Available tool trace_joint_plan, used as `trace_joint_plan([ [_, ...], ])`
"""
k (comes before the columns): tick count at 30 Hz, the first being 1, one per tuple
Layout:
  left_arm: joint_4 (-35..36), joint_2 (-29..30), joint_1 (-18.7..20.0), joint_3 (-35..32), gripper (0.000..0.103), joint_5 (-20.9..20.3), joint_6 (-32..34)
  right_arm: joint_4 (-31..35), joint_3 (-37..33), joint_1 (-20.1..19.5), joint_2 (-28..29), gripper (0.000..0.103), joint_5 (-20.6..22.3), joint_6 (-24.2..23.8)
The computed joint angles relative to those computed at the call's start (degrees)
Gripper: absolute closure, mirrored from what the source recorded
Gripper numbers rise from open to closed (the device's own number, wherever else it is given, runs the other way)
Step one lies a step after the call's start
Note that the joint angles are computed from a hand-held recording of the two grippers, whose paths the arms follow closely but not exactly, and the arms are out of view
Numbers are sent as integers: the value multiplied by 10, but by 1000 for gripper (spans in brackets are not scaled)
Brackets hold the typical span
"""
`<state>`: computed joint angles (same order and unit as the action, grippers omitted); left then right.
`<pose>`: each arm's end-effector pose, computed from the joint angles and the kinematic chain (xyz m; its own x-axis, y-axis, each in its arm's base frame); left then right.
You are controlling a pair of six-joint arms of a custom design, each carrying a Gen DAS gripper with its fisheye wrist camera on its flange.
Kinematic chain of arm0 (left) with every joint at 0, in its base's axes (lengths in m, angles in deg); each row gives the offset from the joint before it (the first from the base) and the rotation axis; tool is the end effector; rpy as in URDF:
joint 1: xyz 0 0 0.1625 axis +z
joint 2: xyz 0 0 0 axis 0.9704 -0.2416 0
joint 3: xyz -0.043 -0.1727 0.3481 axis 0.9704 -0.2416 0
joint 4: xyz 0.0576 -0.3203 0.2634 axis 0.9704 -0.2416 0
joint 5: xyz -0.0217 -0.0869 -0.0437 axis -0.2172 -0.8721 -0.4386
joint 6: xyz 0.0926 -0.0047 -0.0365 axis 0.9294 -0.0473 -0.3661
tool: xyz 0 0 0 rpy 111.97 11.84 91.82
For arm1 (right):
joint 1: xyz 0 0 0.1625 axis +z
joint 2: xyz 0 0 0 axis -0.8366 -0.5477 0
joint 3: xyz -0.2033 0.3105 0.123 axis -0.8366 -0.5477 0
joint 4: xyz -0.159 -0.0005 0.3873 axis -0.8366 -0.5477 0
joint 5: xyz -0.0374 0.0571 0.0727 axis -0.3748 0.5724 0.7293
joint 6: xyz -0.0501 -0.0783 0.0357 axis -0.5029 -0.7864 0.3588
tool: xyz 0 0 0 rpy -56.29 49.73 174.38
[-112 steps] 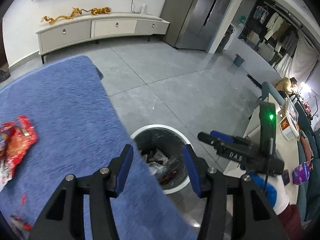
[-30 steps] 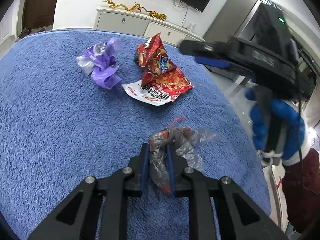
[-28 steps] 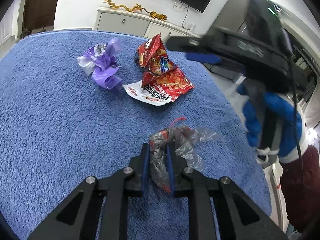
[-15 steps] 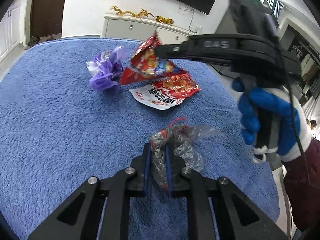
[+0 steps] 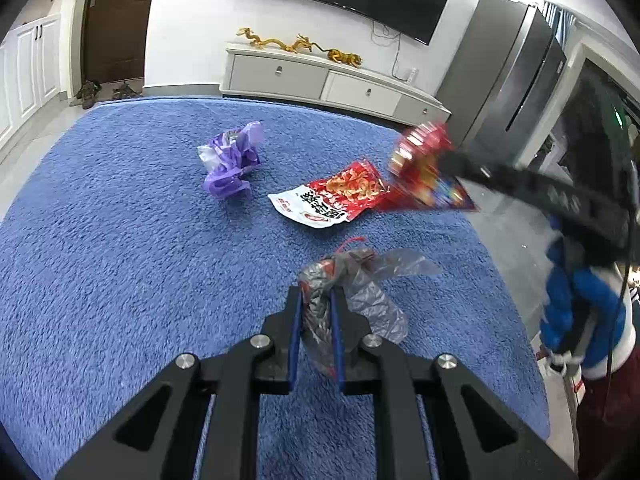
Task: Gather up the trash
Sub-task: 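Carry both items over the bin and open both tools to drop them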
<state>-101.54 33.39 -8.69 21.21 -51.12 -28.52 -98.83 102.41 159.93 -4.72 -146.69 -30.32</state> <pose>-0.1828 -0.8495 0.2114 -0.7410 0.5733 -0.3497 0.6636 0.7051 -0.2500 0.2856 -0.8224 0.1916 -0.8877 -0.0616 0.4562 -0.3802 0.6568 -0.6512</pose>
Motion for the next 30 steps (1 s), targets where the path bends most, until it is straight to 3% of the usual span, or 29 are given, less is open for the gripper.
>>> trace_joint_plan([
  [7,-6,-11,-8,23,90,11,-7,-108,194,-6,-103,98,-66,37],
  [12,-6,2,-17,21,90,7,-3,-169,283,-10,-155,98,-99,54],
  [18,-10,-3,-24,42,90,10,-1,-210,327,-8,-175,98,-126,41],
  [30,5,31,-51,8,90,10,18,-291,389,-29,-214,98,-113,44],
])
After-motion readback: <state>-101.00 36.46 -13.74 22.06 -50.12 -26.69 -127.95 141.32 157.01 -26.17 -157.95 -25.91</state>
